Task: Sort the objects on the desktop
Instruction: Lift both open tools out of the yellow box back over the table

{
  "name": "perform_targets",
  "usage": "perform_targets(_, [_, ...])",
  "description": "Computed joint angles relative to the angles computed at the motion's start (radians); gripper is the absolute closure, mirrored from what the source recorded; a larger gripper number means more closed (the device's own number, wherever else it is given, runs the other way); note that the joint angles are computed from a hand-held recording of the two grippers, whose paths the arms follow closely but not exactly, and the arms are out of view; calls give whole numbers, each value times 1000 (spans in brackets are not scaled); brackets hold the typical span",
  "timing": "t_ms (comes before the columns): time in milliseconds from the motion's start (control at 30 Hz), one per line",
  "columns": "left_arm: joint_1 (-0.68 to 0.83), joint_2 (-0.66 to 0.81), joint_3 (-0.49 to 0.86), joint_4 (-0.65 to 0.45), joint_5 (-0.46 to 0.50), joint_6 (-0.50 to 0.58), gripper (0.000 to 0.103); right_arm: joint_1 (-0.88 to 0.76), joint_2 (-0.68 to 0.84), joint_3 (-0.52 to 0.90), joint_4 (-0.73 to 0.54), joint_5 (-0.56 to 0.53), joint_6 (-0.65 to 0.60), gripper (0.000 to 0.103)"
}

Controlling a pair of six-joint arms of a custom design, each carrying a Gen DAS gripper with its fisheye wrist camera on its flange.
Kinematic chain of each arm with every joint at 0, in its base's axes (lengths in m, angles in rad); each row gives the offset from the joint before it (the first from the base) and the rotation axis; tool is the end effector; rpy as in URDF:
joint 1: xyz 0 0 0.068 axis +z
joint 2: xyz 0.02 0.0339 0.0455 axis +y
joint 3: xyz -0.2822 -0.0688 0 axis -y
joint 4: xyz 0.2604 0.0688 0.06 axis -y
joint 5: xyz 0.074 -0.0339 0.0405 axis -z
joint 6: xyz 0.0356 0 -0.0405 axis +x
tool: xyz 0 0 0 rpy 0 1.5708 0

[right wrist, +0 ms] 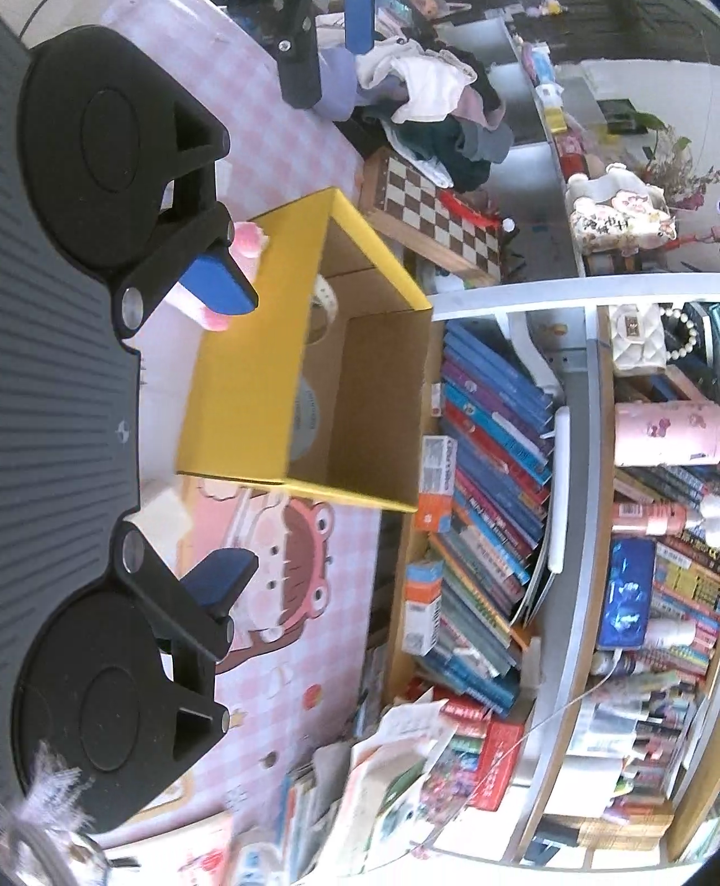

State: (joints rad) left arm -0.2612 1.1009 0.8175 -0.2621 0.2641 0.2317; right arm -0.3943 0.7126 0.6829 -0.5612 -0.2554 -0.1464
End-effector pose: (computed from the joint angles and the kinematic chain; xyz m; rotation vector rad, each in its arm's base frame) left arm 0.2407 -0.0740 0.2937 0.6657 2.0015 -0.2968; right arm 0.1499 -0.0526 0.2898 0.1189 2.1371 -0.0399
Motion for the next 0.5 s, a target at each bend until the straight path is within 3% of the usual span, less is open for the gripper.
perform_targets(500, [91, -115, -140, -92, 33, 33, 3, 176, -276, -158, -155, 243, 89, 9])
